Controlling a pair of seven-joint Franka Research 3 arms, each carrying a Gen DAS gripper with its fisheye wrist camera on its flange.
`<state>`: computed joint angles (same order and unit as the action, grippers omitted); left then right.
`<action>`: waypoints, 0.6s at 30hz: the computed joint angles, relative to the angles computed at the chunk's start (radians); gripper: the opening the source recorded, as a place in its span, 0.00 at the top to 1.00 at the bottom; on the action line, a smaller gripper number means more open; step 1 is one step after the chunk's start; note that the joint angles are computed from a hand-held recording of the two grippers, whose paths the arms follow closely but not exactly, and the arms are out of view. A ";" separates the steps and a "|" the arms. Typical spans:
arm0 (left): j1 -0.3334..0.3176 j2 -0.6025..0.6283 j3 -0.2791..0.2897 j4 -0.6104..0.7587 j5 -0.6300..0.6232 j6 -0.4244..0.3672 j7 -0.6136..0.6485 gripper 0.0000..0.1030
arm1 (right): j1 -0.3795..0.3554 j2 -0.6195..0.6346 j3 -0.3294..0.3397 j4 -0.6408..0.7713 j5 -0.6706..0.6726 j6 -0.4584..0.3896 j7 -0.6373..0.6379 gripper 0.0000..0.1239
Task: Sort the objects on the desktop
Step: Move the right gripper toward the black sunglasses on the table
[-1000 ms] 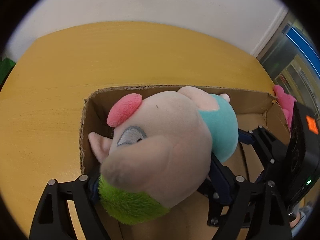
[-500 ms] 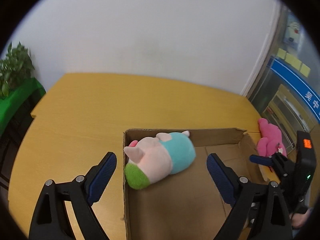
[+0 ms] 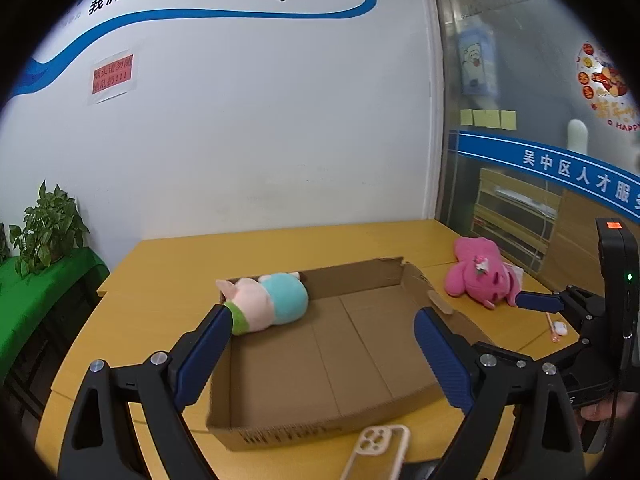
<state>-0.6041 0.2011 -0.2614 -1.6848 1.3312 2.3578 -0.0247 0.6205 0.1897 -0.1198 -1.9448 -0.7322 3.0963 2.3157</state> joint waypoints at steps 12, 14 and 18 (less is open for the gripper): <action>-0.042 0.012 -0.027 -0.027 0.029 0.028 -0.096 0.11 | -0.022 -0.210 0.004 -0.208 -0.498 -0.030 0.458 0.17; -0.048 0.022 -0.027 -0.022 0.015 0.037 -0.080 0.22 | -0.050 -0.227 0.024 -0.240 -0.505 -0.014 0.474 0.17; -0.029 0.038 -0.031 -0.043 -0.090 0.175 -0.013 0.33 | -0.116 -0.261 0.054 -0.338 -0.534 0.072 0.528 0.17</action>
<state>-0.6330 0.2386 -0.2923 -1.7276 1.2413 2.5330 -0.0380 0.5040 -0.0716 -0.0660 -2.2832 -1.2659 3.1688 2.8435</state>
